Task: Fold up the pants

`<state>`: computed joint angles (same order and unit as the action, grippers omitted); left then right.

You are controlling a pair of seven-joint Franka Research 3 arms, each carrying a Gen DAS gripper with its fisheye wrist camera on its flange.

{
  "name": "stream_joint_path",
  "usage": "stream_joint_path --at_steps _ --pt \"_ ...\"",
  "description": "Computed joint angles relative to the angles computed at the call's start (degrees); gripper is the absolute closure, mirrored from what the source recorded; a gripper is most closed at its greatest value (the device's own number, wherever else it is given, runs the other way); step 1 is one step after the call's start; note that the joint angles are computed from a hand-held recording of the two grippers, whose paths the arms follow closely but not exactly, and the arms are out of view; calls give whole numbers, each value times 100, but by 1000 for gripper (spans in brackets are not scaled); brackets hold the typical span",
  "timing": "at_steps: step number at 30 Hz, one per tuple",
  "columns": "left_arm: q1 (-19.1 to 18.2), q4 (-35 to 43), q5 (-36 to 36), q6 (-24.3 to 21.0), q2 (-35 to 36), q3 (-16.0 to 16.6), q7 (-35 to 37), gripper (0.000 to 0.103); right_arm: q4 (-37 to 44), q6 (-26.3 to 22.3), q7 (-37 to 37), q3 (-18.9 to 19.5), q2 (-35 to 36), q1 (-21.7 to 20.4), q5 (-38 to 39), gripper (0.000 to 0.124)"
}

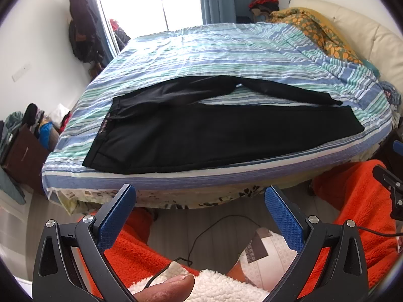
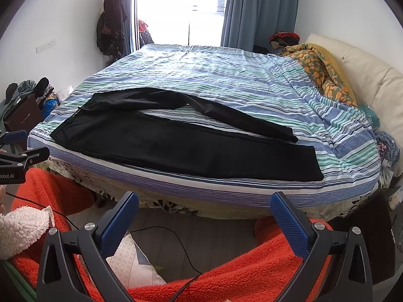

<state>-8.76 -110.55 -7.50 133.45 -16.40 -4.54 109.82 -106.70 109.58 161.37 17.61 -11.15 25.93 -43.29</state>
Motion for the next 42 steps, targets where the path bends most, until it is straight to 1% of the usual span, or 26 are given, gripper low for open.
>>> stream_joint_path --at_steps 36,40,42 --pt "-4 -13 5 -34 16 -8 -15 1 -30 84 31 -24 20 11 39 21" --pt "-14 -58 -34 13 -12 5 28 1 -54 132 32 -29 11 13 51 21" --pt "-49 -46 -171 2 -8 52 114 1 -67 148 14 -33 -6 11 62 21"
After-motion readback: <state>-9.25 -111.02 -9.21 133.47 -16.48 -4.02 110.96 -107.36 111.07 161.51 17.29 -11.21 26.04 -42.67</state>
